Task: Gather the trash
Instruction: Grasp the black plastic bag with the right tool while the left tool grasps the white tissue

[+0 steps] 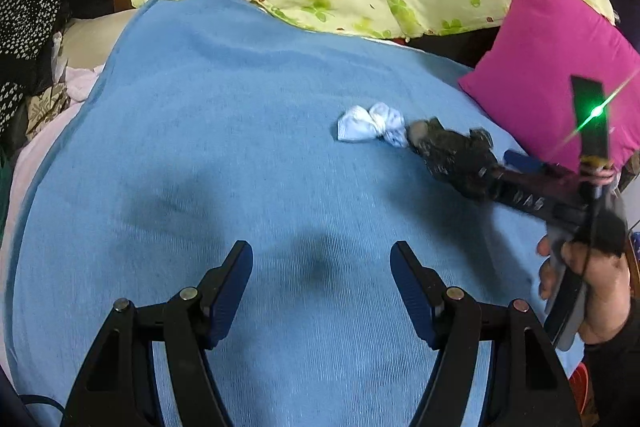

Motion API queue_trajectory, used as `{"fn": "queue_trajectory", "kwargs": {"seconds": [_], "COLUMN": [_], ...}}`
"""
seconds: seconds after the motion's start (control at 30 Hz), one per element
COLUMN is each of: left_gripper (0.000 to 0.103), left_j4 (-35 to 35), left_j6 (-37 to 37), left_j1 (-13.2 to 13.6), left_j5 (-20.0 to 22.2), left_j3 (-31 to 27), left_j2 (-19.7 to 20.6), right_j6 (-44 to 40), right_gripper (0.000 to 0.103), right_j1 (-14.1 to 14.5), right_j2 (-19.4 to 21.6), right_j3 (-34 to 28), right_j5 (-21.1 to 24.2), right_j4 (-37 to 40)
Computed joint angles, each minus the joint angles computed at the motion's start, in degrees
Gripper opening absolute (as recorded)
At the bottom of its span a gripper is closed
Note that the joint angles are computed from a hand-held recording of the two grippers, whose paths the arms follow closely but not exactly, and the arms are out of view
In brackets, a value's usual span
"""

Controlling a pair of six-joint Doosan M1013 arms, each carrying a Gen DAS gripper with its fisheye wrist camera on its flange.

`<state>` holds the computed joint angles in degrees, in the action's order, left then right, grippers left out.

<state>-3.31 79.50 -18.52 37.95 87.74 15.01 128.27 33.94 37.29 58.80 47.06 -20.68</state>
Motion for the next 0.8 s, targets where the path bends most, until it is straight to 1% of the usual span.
{"fn": "queue_trajectory", "kwargs": {"seconds": [0.03,0.07,0.1,0.13,0.17,0.23,0.3,0.37,0.43,0.5,0.6,0.8], "left_gripper": [0.072,0.072,0.072,0.072,0.072,0.072,0.072,0.072,0.072,0.072,0.073,0.075], "left_j4": [0.0,-0.2,-0.4,-1.0,-1.6,-2.6,-2.7,-3.6,-2.7,-3.6,-1.8,3.3], "left_j6": [0.3,0.7,1.0,1.5,1.8,2.4,2.5,4.3,4.6,6.7,5.8,-0.4], "left_j1": [0.1,0.2,0.3,0.5,0.7,0.9,0.8,0.5,-0.2,-0.6,-1.4,-3.3], "left_j5": [-0.2,-0.2,-0.1,0.0,0.2,0.6,1.3,1.8,2.2,4.0,5.8,10.2], "left_j3": [-0.5,-1.1,-1.8,-2.5,-3.4,-5.2,-7.4,-9.9,-12.2,-15.2,-18.5,-24.3], "left_j2": [0.4,0.8,1.3,1.8,2.6,4.0,5.6,7.4,9.1,11.2,13.5,17.7], "right_j6": [-0.4,-0.9,-1.8,-2.8,-2.9,-3.3,-2.5,0.0,3.7,5.9,8.7,12.6], "right_gripper": [0.091,0.075,0.063,0.047,0.046,0.041,0.037,0.037,0.037,0.037,0.037,0.037], "right_j1": [0.0,-0.1,-0.2,-0.4,-0.5,-0.8,-1.0,-1.2,-1.5,-1.5,-1.6,-1.5], "right_j2": [0.6,0.8,1.1,1.4,1.7,1.1,0.4,-1.3,-3.7,-5.3,-7.8,-10.5], "right_j3": [-0.6,-0.8,-1.0,-1.4,-1.5,-0.4,0.9,3.5,7.2,9.7,13.2,16.8], "right_j5": [0.6,0.8,1.0,1.5,1.8,0.1,-1.2,-3.5,-6.4,-8.1,-10.2,-12.6], "right_j4": [-0.3,0.0,0.9,2.2,2.2,3.6,3.3,2.8,1.9,0.9,-0.6,-2.5]}}
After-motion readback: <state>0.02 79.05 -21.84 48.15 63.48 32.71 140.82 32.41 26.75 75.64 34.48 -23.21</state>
